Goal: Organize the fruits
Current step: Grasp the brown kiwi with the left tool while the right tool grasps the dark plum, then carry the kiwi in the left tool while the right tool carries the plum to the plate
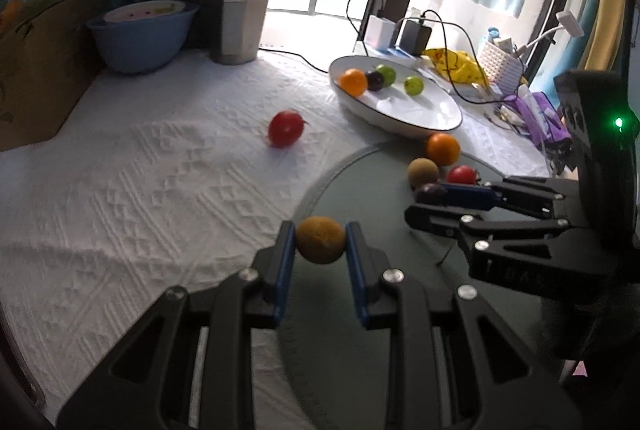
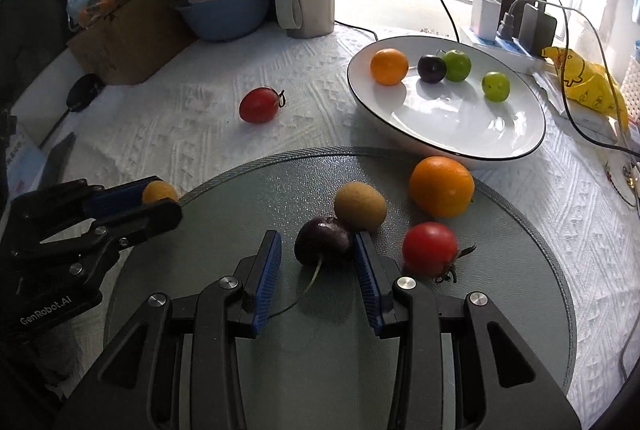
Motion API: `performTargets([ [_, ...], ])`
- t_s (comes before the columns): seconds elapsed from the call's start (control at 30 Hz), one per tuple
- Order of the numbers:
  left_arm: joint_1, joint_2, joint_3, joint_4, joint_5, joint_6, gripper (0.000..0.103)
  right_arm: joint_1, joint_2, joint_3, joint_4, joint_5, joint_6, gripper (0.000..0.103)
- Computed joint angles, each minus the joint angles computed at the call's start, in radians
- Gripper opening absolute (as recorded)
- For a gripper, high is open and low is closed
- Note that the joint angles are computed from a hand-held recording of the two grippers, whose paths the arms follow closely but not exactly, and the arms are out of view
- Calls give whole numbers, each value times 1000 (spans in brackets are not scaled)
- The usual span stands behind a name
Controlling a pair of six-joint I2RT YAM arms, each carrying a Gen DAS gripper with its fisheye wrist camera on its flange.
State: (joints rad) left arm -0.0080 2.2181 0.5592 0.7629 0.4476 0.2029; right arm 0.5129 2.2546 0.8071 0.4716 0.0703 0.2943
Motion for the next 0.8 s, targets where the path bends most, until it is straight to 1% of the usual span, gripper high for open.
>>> performTargets([
  [0.2, 0, 0, -3, 8, -3, -4, 26, 11, 13, 19, -7, 29, -16, 38],
  [0.23, 0, -1, -4, 6, -3, -4, 26, 11, 12, 20, -9, 32, -20, 37],
  [0.27, 0, 0, -2, 2, -1, -1, 26, 13, 11, 19, -9, 35, -21, 33],
  [0.3, -1, -3, -5, 0, -2, 4, 26, 11, 10, 16, -6, 34, -21, 31],
  [0.37, -3, -11, -17, 8, -7, 4, 26, 4, 4, 3, 4, 19, -20, 31],
  [0.63, -34, -71, -77, 39, -33, -11, 26, 18, -38, -64, 58, 12, -18, 31],
  [0.8, -57, -118, -123, 58, -54, -25, 26, 23, -90, -123, 95, 14, -15, 31],
])
